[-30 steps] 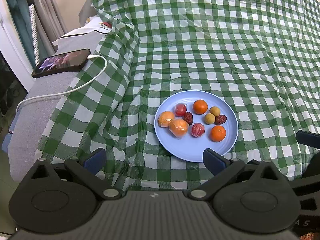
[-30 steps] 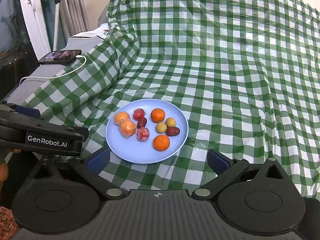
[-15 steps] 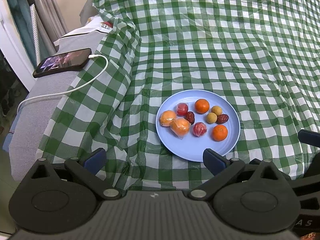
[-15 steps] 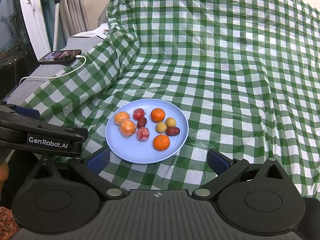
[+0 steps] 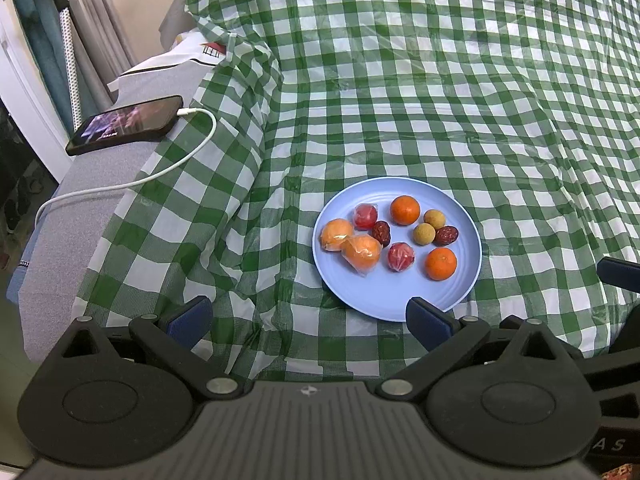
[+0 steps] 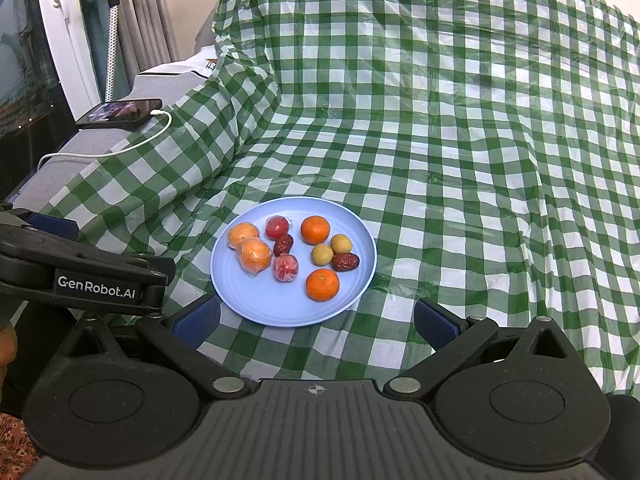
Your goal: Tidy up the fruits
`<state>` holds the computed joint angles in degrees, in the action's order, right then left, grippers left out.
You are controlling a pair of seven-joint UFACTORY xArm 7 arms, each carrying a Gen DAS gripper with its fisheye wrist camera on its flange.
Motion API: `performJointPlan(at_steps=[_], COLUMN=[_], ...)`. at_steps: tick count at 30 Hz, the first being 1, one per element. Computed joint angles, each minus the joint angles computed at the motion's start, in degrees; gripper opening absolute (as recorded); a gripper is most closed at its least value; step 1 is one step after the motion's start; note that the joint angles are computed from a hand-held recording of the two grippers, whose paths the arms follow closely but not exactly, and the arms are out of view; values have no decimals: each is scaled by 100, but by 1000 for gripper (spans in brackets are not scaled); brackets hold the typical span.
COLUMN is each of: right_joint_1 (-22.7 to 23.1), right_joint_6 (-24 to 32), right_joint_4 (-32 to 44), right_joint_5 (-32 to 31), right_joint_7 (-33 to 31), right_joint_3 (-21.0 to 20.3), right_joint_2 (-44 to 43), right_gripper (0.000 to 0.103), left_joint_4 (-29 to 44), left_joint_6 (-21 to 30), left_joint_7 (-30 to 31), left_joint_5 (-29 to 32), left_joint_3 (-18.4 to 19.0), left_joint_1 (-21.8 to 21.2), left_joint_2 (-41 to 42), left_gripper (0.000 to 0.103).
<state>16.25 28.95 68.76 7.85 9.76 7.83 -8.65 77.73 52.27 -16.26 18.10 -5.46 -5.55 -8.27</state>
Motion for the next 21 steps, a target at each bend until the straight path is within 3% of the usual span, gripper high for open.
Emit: performJointPlan(at_steps=[21], right_joint_1=[-5], right_joint_6=[-36], right_joint_4=[-40], right_joint_5=[-31], right_joint_7=[30], right_joint_3=[-5], right_joint_2=[5], right_gripper=[102], left_joint_4=[0], left_joint_6=[-10], left_joint_7=[47], left_joint_5=[52], left_joint_3=[21], left_joint_1=[19], left_joint_2=[22], left_gripper=[103])
